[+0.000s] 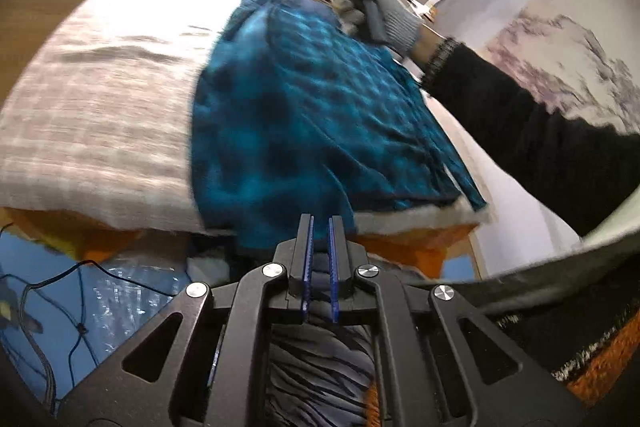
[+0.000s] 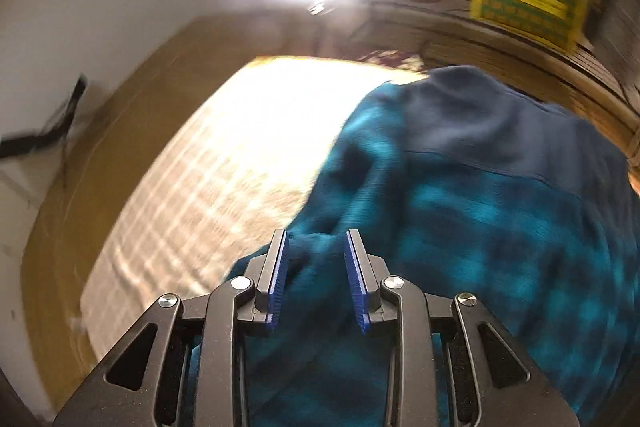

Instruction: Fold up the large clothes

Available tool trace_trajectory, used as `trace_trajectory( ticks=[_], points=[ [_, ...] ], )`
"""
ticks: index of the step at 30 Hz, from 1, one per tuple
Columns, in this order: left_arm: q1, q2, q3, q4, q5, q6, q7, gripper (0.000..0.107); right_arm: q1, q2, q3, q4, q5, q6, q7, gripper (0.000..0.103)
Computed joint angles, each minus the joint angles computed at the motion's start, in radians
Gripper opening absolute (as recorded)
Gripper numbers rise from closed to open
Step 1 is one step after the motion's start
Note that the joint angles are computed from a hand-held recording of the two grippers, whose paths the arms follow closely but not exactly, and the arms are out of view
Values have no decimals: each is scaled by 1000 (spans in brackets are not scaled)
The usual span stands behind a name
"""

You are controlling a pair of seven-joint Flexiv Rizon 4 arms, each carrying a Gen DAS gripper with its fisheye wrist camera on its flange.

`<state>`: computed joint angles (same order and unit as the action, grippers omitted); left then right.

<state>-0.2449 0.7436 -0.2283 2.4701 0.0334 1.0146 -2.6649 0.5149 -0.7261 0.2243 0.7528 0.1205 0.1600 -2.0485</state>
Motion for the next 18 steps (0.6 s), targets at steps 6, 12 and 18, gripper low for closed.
trace_trajectory(
  ticks=[6, 12, 18],
  points=[
    [52, 2, 23, 46, 31, 58, -3, 3, 56, 8, -36, 80, -134, 31, -53, 29],
    [70, -38, 36, 98, 23, 171, -12, 3, 80, 9, -36, 92, -210, 12, -167, 29],
    [74, -13, 46, 143, 14, 191, -29, 3, 118, 6, -65, 137, -296, 39, -190, 9]
  ],
)
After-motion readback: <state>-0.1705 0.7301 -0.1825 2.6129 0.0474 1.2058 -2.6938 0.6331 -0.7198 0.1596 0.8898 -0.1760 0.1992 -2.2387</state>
